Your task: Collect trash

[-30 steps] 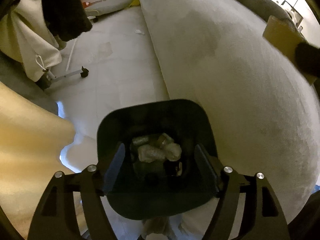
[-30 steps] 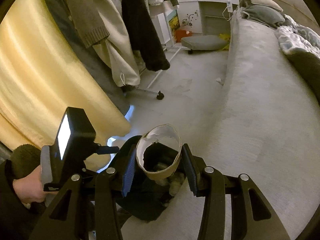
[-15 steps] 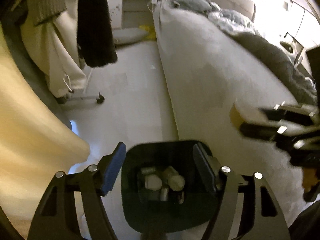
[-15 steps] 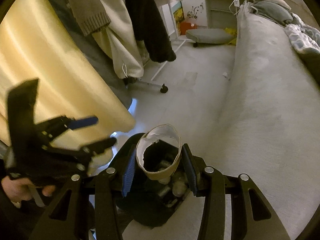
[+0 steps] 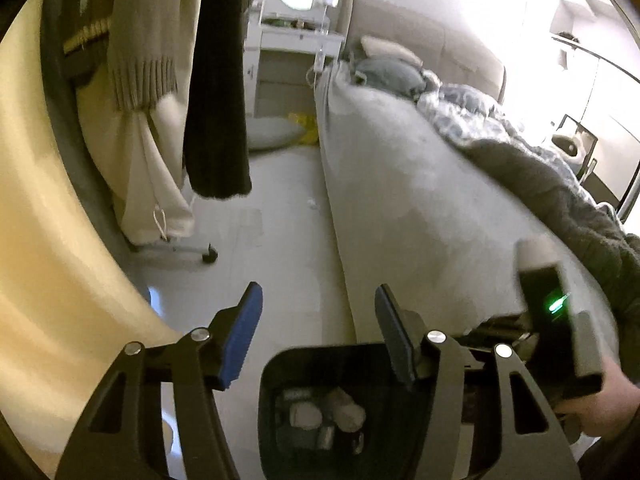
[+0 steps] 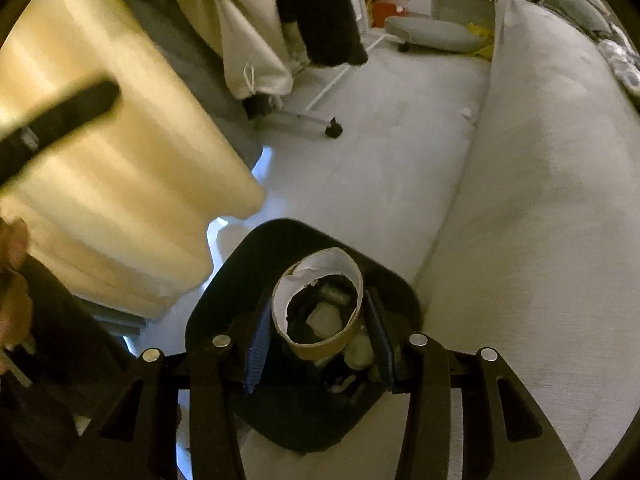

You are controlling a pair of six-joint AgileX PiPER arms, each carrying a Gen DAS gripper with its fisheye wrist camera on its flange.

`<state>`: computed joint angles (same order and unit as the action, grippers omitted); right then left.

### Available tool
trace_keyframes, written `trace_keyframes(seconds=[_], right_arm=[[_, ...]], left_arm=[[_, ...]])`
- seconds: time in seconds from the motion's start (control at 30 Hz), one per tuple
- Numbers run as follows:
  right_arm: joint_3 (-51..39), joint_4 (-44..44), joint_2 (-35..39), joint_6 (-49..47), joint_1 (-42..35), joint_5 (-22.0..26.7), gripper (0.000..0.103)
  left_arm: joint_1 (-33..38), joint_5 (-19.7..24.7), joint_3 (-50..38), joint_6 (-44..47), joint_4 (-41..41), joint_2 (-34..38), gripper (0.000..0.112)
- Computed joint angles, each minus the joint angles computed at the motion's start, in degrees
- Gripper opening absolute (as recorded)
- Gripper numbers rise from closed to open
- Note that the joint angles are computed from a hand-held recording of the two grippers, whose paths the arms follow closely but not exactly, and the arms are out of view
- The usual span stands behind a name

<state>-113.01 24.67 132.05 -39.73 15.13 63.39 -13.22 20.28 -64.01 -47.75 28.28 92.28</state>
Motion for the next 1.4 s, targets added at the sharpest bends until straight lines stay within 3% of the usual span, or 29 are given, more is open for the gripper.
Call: trace_keyframes(seconds=[0.1, 0.3, 0.5, 0.77, 0.87, 1.03, 1.4], right_arm=[[0.7, -1.5, 0.6, 0.3, 1.2, 0.3, 0.046], [4.3, -3.5, -1.1, -0.2, 1.9, -1.6, 0.064], [5.2, -1.7, -3.9, -0.7, 0.9, -3.0, 0.065], [13.3, 2.6, -13.4, -5.2, -3.6, -9.1, 0.065], [18.0, 4.5, -18.2, -7.5, -6.1, -12.0, 0.069], [25.7, 9.4, -26.1, -13.0, -12.3, -16.0, 0.077], [38.0, 24.3, -37.6, -26.2, -33.0, -20.6, 0.094]], left_arm=[[-1.0, 0.2, 0.0, -4.1, 5.6, -1.4, 0.061], [-3.4, 1.2, -0.5, -8.8, 12.6, -3.5, 0.065], [-5.3, 2.3, 0.4, -12.2, 16.8, -6.1, 0.072], [-8.1, 4.5, 0.7, -18.3, 22.0, -8.2, 0.087], [-10.1, 5.7, 0.1, -18.4, 22.7, -8.4, 0.093], [-13.6, 7.4, -1.0, -19.5, 23.2, -8.4, 0.096], [-21.6, 11.4, -3.5, -20.1, 23.9, -6.9, 0.1]])
